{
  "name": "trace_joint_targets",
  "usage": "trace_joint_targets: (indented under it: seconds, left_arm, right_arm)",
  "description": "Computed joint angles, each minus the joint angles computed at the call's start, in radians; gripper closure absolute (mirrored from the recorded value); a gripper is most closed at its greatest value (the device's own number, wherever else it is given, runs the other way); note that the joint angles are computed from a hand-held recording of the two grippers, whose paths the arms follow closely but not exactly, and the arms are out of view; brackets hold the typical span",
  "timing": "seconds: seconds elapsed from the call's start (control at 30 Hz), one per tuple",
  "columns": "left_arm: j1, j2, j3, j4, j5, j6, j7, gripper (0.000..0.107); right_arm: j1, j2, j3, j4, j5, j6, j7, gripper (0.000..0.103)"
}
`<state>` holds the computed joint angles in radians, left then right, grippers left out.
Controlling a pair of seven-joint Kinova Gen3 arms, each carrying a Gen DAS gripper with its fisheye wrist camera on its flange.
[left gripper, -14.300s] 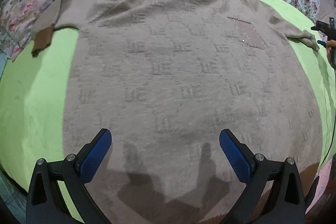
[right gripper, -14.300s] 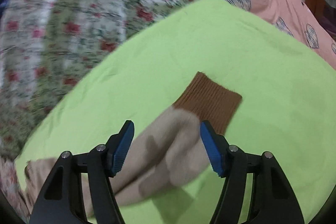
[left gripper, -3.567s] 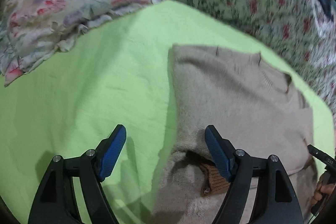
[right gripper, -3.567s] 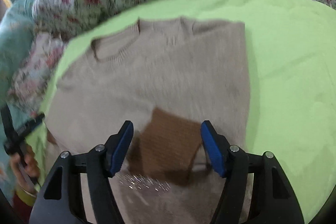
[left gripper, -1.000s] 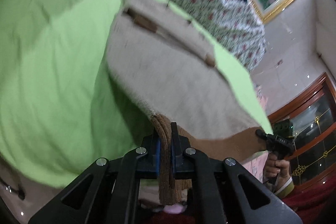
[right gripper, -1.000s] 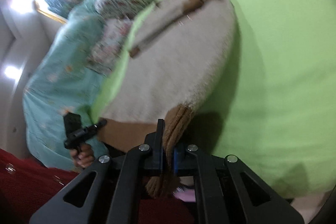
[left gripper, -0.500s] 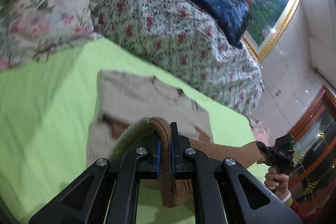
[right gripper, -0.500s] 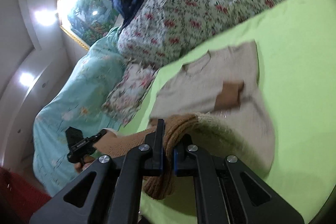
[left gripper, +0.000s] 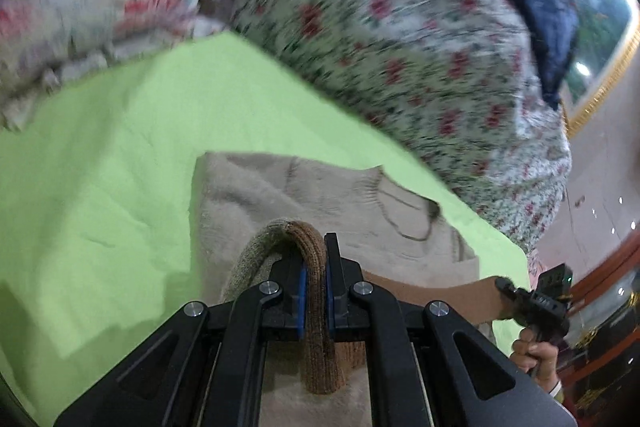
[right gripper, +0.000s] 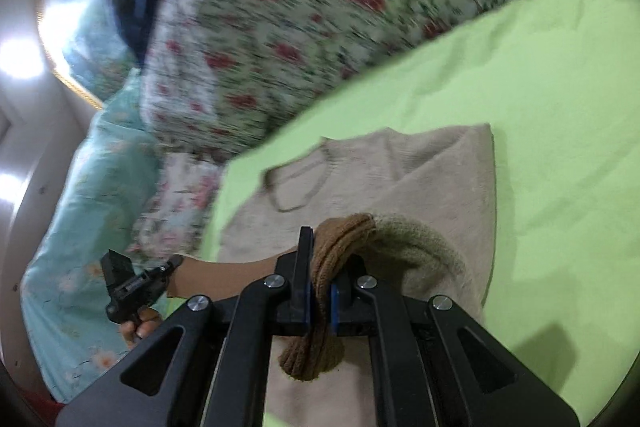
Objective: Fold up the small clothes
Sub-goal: 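Lift the brown ribbed hem with both tools and fold it toward the collar, then lay the hem down near the collar and open both tools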
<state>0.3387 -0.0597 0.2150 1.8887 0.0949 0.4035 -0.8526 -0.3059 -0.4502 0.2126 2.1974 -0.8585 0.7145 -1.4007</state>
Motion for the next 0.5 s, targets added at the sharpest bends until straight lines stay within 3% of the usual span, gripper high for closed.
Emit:
trace_joint_targets:
  seconds: [0.13,0.23,0.3,0.37,0.5]
  left_arm:
    - [0.003,0.090,-0.013,-0.027,0.028,0.020,-0.061,0.100]
    - [0.010,0.095,-0.012,-0.022,0.051,0.047,-0.111,0.098]
    - [0.014,0.058,-0.011,0.009,0.092,0.039,-0.147,0.095]
    - [0.028,-0.002,0.003,0.051,0.093,0.025,-0.139,0.089]
    - [0.086,-0.072,0.040,0.098,0.131,-0.011,-0.140,0.071]
  right_arm:
    - [0.040,0.086,-0.045,-0.001,0.051,-0.020,-0.049,0.092]
    - [0.068,0.102,-0.058,-0.001,0.063,-0.004,-0.088,0.086]
    - [0.103,0.049,-0.088,0.007,0.099,-0.005,-0.138,0.079]
    - [0.136,-0.021,-0.133,0.010,0.166,-0.011,-0.203,0.064]
    - [0.106,-0.147,-0.167,0.021,0.230,-0.018,-0.266,0.059]
